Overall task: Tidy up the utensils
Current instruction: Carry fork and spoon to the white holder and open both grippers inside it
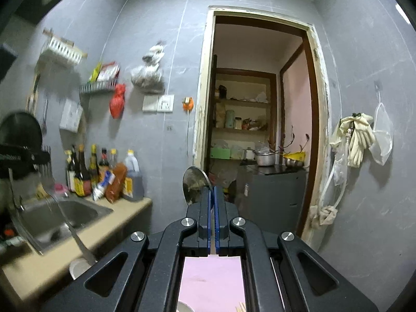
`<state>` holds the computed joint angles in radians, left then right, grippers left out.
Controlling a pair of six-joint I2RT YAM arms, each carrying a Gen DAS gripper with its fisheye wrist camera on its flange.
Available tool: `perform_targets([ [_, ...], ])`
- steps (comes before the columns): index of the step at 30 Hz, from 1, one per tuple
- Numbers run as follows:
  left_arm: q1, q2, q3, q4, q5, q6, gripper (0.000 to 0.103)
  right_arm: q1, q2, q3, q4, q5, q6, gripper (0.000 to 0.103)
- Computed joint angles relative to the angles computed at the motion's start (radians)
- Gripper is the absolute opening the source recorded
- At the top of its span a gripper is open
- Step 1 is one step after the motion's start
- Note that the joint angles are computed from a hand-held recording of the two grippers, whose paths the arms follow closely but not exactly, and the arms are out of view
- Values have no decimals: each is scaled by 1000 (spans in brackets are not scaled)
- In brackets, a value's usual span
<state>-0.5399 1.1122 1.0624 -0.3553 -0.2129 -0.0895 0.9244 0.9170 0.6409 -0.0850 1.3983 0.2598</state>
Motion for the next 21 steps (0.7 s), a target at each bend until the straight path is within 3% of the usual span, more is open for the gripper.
perform_targets([
  [8,-52,20,-156,136,-15,66,3,-57,111,-11,-134,-80,165,2],
  [11,-80,39,-162,120,-12,67,3,-76,109,-9,-188,-146,210,2],
  [16,-40,69,-134,38,112,8,6,-108,66,-12,-311,-266,337,4],
  [19,15,60,-136,24,226,-46,7,-111,18,-31,-347,-329,373,14],
  [21,44,62,-132,11,285,-83,8,-104,-30,-56,-339,-358,365,27],
])
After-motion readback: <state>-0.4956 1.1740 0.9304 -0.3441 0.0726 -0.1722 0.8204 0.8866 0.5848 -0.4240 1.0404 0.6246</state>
